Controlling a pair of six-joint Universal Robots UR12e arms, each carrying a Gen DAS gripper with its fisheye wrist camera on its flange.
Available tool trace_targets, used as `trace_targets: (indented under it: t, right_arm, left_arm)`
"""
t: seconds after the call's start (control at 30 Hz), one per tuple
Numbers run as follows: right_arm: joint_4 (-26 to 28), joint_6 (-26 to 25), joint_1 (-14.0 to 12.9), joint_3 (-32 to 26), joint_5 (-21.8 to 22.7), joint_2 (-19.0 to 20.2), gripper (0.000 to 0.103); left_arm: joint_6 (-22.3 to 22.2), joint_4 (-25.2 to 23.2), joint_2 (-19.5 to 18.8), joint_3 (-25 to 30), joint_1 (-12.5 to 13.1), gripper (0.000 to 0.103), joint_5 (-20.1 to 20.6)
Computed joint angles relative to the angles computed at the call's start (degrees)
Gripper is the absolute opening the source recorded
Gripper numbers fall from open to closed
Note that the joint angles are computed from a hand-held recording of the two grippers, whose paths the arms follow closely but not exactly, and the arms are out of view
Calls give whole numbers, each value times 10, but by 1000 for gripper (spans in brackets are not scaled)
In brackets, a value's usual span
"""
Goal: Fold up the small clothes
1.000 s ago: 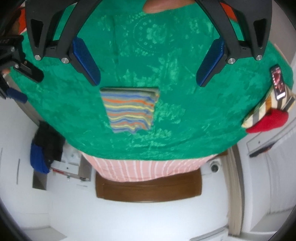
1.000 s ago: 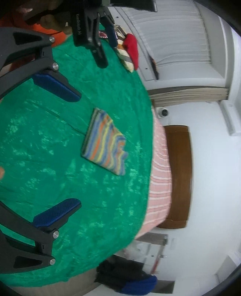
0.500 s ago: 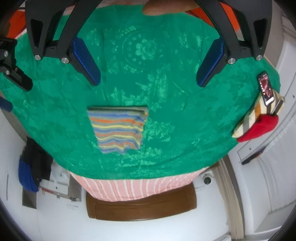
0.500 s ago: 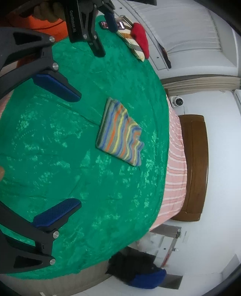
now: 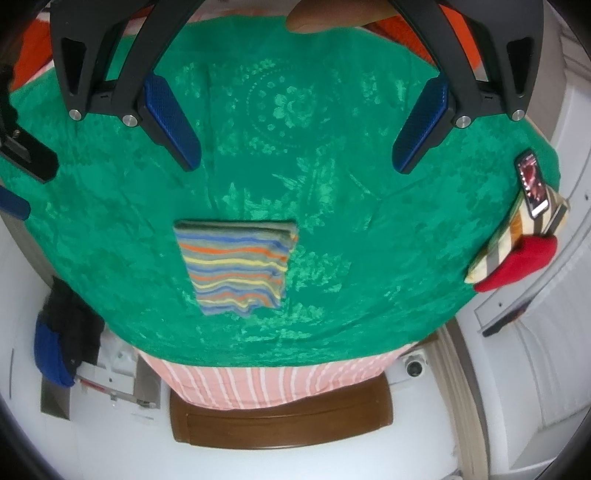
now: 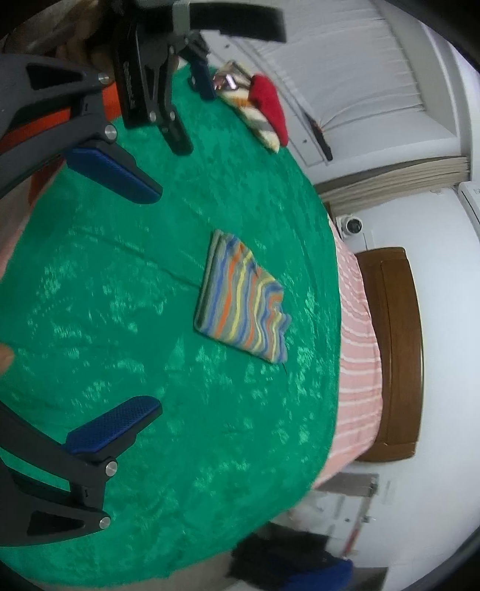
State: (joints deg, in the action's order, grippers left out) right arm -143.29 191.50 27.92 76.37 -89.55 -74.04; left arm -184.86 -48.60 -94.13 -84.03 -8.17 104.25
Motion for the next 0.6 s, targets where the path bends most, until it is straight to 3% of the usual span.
trace_targets:
  t: [0.13, 0.3, 0.6]
  right_arm:
    - [7, 4, 0, -3, -1, -1, 103]
    - [92, -8, 13, -50, -61, 8, 103]
    - [77, -15, 26, -76, -92, 8, 103]
  left_arm:
    - [10, -5, -1, 5, -1, 103, 7]
    - [26, -19, 2, 18, -1, 103, 7]
    - [17, 6, 14, 23, 3, 103, -3]
